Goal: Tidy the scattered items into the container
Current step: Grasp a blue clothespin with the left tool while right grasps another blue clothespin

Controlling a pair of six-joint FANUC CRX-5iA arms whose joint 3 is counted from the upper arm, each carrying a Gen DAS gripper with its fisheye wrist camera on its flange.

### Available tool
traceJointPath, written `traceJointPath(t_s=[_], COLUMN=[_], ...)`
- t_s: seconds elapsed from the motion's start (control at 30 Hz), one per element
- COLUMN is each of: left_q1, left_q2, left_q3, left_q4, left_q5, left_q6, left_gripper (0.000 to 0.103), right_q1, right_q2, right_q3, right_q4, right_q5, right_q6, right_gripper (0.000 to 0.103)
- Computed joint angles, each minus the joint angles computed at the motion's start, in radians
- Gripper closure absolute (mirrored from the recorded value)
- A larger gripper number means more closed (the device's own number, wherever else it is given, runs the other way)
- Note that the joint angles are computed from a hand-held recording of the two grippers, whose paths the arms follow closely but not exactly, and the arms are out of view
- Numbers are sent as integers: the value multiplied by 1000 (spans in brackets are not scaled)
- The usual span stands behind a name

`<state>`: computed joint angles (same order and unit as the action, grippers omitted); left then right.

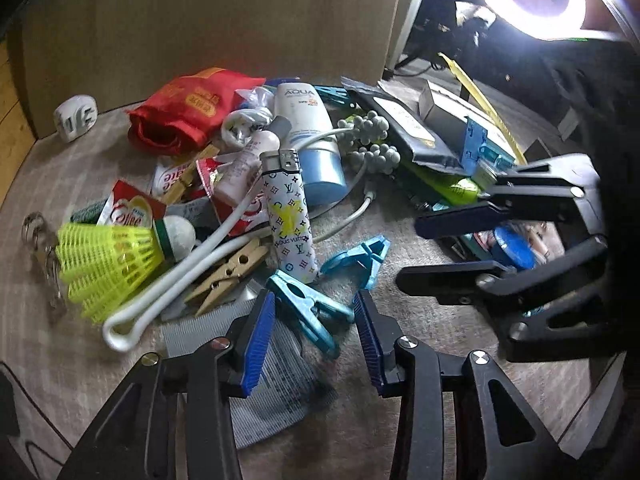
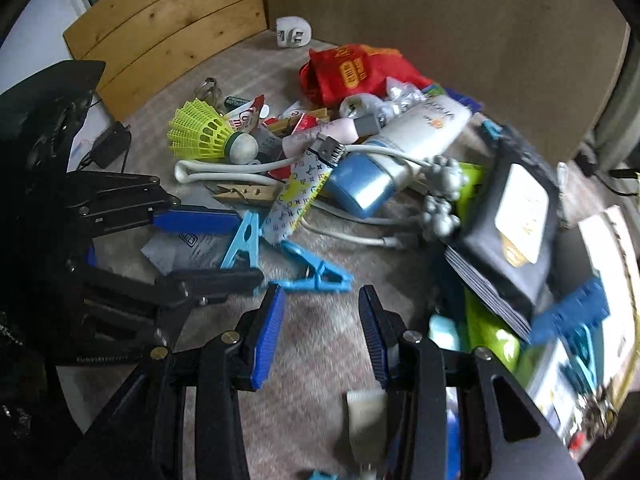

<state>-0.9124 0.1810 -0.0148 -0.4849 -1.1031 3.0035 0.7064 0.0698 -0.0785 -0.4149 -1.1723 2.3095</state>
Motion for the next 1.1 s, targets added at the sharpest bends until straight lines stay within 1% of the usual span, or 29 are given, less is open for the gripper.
traceJointPath(t_s=[0.1, 0.23, 0.33, 0.4, 0.43, 0.47, 0.67, 0.77, 0.87, 0.93, 1.0, 1.1], left_q1=[15, 27, 30, 27, 23, 19, 7, 2, -4, -14, -19, -27], left_q2=[-9, -18, -26, -22, -17, -12, -2, -4, -11, -21, -20, -15], left_q3=[-19, -40, -54, -52, -47, -43, -25, -22, -29, -37, -37, -33], left_q4=[18, 32, 47, 58, 58, 57, 38, 37, 35, 32, 25, 15], left_q5=[37, 78, 109, 122, 123, 124, 99, 84, 83, 77, 78, 81], left_q6=[-49, -65, -88, -109, -116, -119, -95, -93, -81, -64, -43, -22], left_gripper=[65, 66, 65, 65, 65, 65, 66, 70, 72, 78, 80, 80], right_q1=[-24, -49, -59, -59, -58, -56, -9, -1, 2, -7, -14, -59], right_q2=[43, 77, 90, 79, 75, 71, 28, 33, 32, 34, 25, 13], right_q3=[40, 72, 78, 68, 65, 60, 2, 9, 5, 4, -6, -7], right_q4=[-47, -88, -90, -81, -75, -70, -31, -36, -29, -28, -32, -74], right_q5=[-39, -80, -116, -125, -134, -138, -40, -38, -25, -24, -11, -28], right_q6=[34, 45, 41, 52, 54, 58, 74, 58, 39, 21, -8, -6], right_gripper=[65, 65, 65, 68, 73, 74, 75, 76, 81, 86, 86, 87])
